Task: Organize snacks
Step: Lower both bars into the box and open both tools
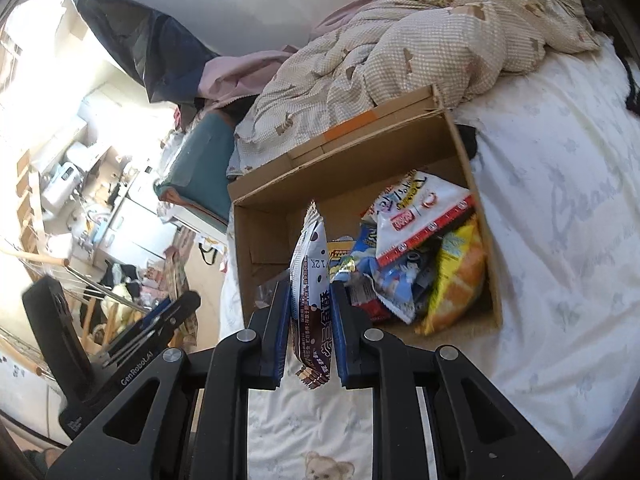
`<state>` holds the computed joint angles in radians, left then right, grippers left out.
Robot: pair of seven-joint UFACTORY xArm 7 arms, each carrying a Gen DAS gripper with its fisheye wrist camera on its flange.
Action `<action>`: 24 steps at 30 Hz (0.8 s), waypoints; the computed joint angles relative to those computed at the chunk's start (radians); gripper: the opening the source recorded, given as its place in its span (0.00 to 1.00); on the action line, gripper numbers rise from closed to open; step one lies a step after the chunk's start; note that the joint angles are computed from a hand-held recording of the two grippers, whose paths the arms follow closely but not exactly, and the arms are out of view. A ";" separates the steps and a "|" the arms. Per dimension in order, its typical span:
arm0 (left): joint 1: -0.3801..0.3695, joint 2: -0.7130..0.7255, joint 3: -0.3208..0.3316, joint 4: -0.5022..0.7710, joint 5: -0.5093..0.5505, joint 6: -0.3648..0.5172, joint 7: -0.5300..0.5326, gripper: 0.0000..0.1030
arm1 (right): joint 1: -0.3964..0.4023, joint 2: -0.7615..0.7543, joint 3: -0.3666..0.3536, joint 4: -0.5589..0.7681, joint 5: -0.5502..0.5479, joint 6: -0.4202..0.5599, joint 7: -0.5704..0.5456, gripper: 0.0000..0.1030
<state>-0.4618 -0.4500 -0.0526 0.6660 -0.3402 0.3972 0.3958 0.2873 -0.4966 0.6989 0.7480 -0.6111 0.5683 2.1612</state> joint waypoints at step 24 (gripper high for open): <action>-0.003 0.136 -0.007 0.059 -0.186 -0.031 0.156 0.78 | 0.061 0.152 -0.133 0.052 -0.206 0.059 0.107 0.84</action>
<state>-0.4649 -0.3137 -0.0600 0.7247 -0.5258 0.3664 0.5522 0.3485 -0.3444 0.5656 0.7999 -0.8167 0.6269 2.2680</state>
